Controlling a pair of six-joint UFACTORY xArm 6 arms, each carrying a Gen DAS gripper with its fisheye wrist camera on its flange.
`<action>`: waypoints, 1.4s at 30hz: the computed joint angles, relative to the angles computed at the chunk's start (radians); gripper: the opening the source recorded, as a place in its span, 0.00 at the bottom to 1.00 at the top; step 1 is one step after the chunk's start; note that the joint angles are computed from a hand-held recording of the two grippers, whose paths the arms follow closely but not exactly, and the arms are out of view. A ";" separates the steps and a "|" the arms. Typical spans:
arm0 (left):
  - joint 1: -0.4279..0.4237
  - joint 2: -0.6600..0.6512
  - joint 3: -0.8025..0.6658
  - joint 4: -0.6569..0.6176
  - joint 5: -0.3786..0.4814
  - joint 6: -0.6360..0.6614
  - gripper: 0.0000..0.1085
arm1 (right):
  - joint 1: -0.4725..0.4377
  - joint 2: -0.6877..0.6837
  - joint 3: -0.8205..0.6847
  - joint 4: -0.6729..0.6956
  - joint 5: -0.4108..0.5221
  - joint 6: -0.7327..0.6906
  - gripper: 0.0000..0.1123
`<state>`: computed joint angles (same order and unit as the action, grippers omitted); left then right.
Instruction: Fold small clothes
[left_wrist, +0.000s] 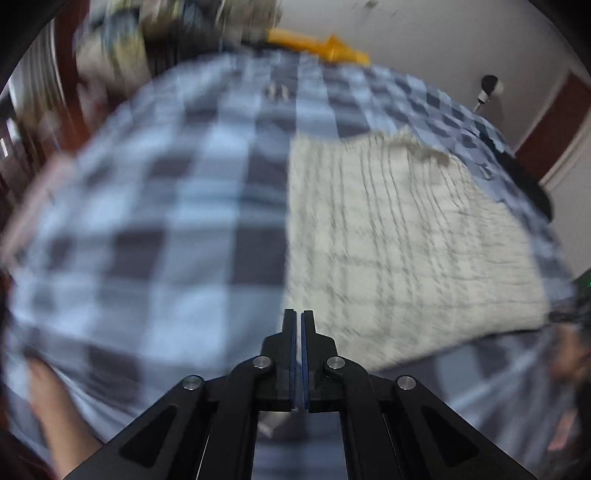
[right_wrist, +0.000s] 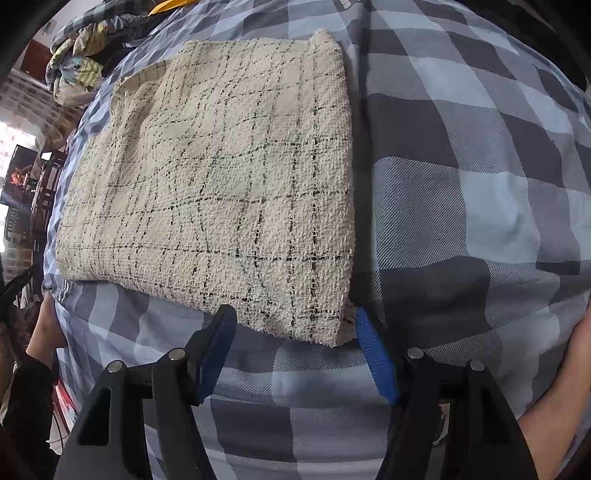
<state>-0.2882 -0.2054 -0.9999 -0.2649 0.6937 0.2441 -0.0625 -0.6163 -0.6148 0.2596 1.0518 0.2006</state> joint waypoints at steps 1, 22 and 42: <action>-0.008 -0.019 0.026 0.018 -0.052 0.009 0.01 | 0.000 0.001 -0.001 0.000 0.000 -0.001 0.56; 0.021 0.030 -0.056 -0.007 0.044 0.148 0.01 | -0.001 0.001 -0.002 -0.002 0.004 -0.007 0.56; 0.071 0.051 -0.059 0.023 0.002 0.120 0.01 | -0.004 0.003 -0.003 -0.003 0.003 -0.009 0.56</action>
